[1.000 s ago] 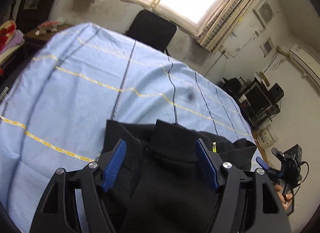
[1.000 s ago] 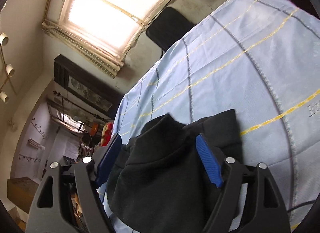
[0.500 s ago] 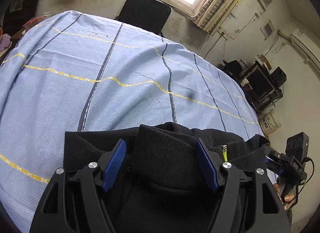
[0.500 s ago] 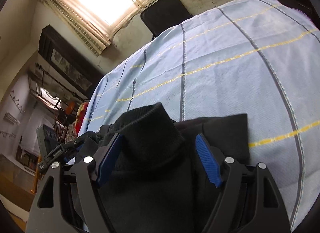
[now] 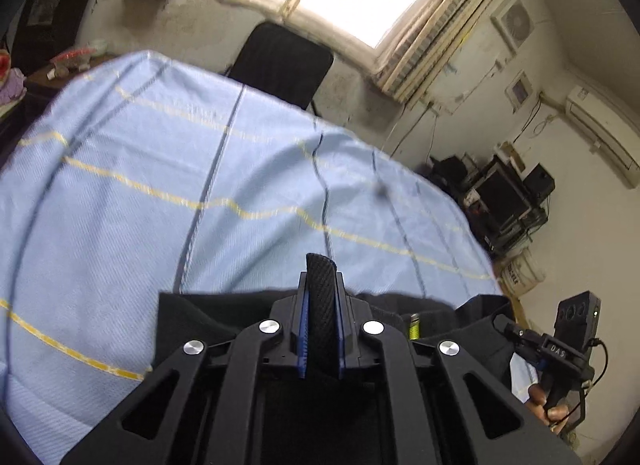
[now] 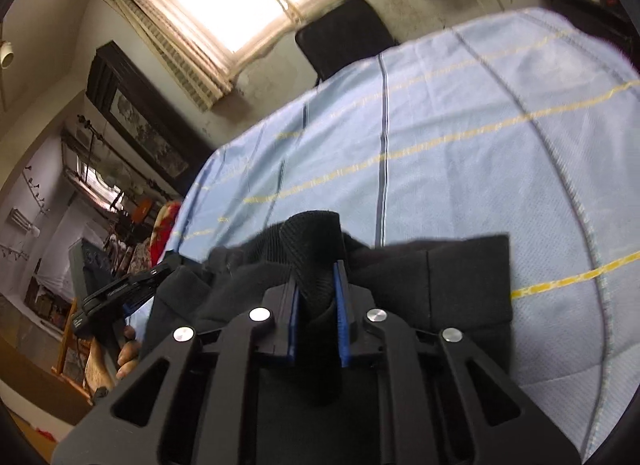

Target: Fold large clothes

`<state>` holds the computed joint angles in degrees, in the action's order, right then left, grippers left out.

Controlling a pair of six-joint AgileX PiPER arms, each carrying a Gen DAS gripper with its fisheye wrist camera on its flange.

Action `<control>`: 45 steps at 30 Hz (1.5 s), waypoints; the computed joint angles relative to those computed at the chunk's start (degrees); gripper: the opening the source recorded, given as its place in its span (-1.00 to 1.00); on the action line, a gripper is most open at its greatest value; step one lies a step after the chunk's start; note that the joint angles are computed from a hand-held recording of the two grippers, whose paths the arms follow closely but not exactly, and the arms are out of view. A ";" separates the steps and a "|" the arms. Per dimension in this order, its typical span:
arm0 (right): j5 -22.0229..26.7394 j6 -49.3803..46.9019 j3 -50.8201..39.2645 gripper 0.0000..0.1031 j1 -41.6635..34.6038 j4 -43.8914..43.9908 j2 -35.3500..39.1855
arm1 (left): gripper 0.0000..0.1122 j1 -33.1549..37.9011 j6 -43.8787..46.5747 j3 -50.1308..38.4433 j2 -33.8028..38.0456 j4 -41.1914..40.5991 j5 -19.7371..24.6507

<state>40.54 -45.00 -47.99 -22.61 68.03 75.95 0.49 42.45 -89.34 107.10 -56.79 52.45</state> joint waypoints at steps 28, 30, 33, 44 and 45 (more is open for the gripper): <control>4.64 10.81 0.36 0.12 -5.98 -7.14 -3.30 | -0.06 -7.04 -7.39 11.86 -14.31 15.63 -9.39; 2.77 15.84 2.64 -0.02 -3.38 -14.24 -6.54 | -0.06 -9.90 -8.14 15.94 -17.77 18.66 -11.02; 1.07 19.36 6.94 -0.16 -1.09 -19.55 -9.56 | -0.06 -14.09 -9.92 20.23 -20.43 22.54 -13.20; -5.57 27.99 12.74 -0.49 3.77 -30.60 -11.67 | 0.26 -22.83 -31.81 22.08 -12.10 45.90 -23.73; -4.70 26.62 12.96 -0.49 2.71 -29.10 -11.87 | 0.26 -22.75 -32.35 21.51 -11.87 46.06 -23.17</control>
